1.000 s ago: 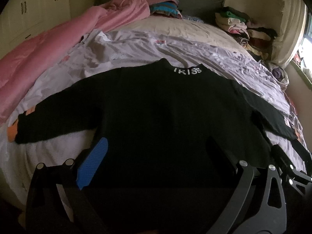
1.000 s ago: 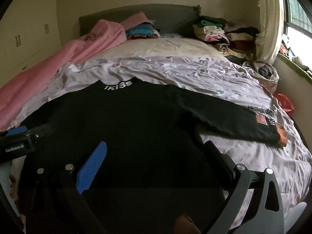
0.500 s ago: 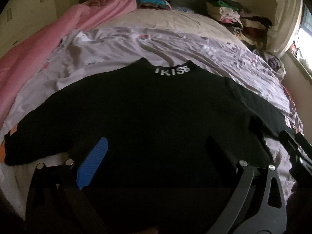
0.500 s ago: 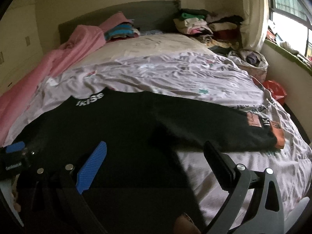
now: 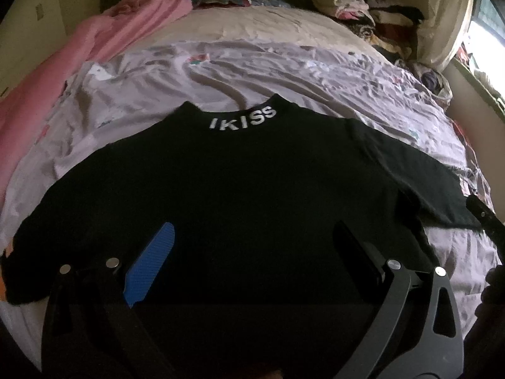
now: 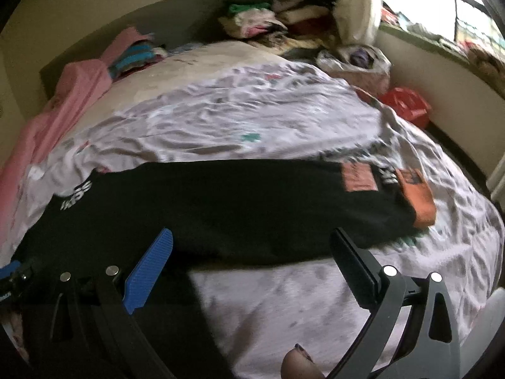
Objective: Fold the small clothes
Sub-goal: 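Move the right tool to the orange sleeve cuff and grasp it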
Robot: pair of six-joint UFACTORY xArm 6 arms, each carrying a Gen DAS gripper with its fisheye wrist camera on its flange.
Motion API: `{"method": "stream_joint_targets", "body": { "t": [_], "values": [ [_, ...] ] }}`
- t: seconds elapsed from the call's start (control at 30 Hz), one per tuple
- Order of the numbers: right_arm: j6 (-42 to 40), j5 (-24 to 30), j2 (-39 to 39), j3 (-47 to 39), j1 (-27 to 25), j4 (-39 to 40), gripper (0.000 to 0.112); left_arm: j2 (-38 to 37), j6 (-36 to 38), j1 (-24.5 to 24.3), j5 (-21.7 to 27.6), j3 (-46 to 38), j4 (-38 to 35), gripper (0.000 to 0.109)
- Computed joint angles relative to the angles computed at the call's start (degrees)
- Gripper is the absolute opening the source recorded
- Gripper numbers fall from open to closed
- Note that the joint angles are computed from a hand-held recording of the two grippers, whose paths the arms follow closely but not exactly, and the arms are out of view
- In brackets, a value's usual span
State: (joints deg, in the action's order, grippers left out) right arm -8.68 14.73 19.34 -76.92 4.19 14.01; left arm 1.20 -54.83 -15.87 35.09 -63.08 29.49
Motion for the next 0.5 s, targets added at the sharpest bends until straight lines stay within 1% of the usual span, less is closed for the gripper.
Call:
{"method": "stream_joint_targets", "body": {
  "t": [0.2,0.3,0.37,0.43,0.5],
  "values": [
    [9.04,3.04,3.32,-3.66,-4.39,-5.91,0.099,3.59,0.03,0.54,-1.46,-2.66,-0.28,0.094],
    [15.69,5.26,5.46,-6.14,-6.57,-10.84,0.099,4.56,-1.8,0.92,-2.25,-3.02,1.04,0.094],
    [18.18,6.7,6.44,-7.37,-7.65,-11.89,0.099,5.09,-3.66,1.22,-2.91,-2.95,2.63,0.094],
    [17.89,8.54,8.1,-9.51,-8.6,-9.73,0.099,5.51,-3.72,1.62,-3.4,-2.79,2.37,0.094],
    [18.38,10.52,10.05,-12.17,-9.33,-9.4,0.099,5.43,-3.55,2.31,-4.58,-1.81,1.41,0.094]
  ]
}}
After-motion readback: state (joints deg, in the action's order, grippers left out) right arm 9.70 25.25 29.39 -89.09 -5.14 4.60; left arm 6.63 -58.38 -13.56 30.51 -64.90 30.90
